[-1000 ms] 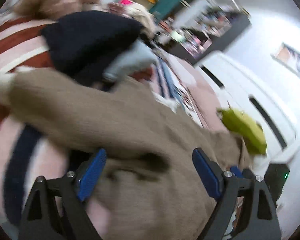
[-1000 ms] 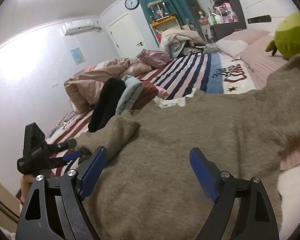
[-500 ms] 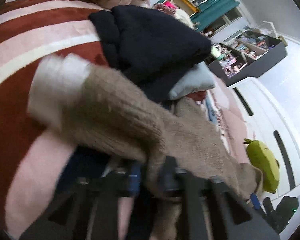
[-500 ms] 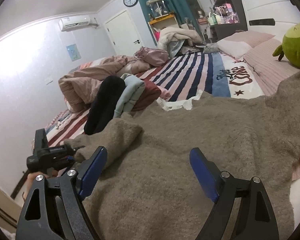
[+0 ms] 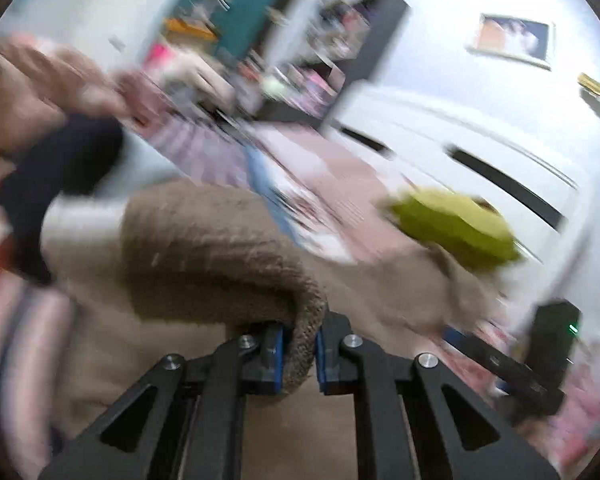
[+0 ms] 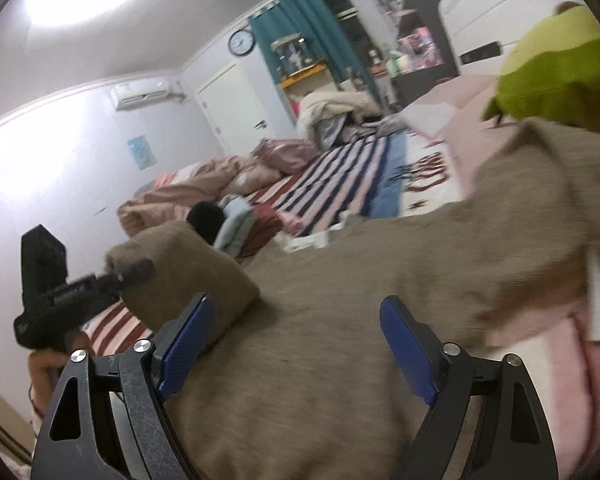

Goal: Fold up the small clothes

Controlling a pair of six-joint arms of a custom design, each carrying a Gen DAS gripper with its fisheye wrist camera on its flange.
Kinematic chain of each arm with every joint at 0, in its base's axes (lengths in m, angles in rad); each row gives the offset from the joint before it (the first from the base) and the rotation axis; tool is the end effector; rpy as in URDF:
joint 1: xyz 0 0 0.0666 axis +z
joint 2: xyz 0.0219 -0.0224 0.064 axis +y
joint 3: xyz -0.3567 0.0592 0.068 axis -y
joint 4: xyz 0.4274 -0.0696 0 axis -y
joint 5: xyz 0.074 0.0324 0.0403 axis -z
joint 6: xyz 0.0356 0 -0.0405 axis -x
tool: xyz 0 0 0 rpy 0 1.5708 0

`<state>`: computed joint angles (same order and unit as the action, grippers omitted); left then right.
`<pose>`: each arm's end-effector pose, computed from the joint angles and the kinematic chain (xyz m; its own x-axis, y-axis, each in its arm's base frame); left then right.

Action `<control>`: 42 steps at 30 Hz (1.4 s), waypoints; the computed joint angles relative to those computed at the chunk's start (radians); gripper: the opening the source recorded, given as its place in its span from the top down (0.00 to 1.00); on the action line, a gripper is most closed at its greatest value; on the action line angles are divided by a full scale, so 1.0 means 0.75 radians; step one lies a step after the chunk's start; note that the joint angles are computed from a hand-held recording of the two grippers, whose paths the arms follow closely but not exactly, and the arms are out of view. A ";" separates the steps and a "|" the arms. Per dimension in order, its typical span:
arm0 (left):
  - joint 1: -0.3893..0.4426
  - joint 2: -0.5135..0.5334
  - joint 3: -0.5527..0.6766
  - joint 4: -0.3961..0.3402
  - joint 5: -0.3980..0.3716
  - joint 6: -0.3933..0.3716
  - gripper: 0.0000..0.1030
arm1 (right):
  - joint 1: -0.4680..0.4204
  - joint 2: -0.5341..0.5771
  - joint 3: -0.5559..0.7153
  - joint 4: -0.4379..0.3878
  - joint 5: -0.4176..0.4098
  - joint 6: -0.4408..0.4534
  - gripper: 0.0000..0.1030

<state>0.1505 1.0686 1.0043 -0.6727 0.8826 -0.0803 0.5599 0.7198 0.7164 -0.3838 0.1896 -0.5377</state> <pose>0.4073 0.0335 0.3834 -0.6246 -0.0432 -0.7797 0.5220 0.7195 -0.4580 0.2806 0.1675 0.3741 -0.4662 0.3014 -0.8318 -0.1571 0.8970 0.4131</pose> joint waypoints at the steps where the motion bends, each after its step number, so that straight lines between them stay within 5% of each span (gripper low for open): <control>1: -0.064 0.026 0.005 -0.092 0.030 -0.051 0.91 | -0.014 -0.050 -0.025 -0.018 0.005 -0.004 0.16; 4: -0.228 0.070 -0.008 -0.293 -0.083 -0.224 0.86 | -0.045 -0.158 -0.075 -0.064 0.015 -0.015 0.16; 7: -0.306 0.100 -0.017 -0.406 -0.151 -0.346 0.58 | -0.061 -0.226 -0.106 -0.098 0.023 -0.037 0.16; 13: -0.166 0.032 -0.024 -0.531 0.030 -0.448 0.52 | -0.024 -0.250 -0.101 -0.146 0.068 -0.073 0.15; 16: -0.053 -0.061 -0.048 -0.448 0.051 -0.403 0.47 | 0.036 -0.187 -0.050 -0.149 0.088 -0.052 0.15; 20: 0.101 -0.180 -0.100 -0.256 -0.019 -0.270 0.23 | 0.115 -0.044 0.044 -0.146 0.067 -0.008 0.16; 26: 0.214 -0.277 -0.203 0.069 -0.265 -0.157 0.01 | 0.168 0.064 0.109 -0.202 0.207 -0.094 0.16; 29: 0.225 -0.324 -0.259 0.202 -0.341 -0.171 0.01 | 0.149 0.024 0.090 -0.262 0.302 -0.171 0.16; 31: 0.222 -0.303 -0.258 0.223 -0.379 -0.204 0.01 | 0.105 -0.030 0.063 -0.339 0.337 -0.234 0.16; 36: 0.178 -0.285 -0.234 0.160 -0.383 -0.143 0.01 | -0.092 -0.187 -0.049 -0.397 0.212 -0.330 0.16; 42: 0.140 -0.251 -0.202 0.079 -0.302 -0.050 0.01 | -0.376 -0.394 -0.168 -0.436 0.132 -0.270 0.16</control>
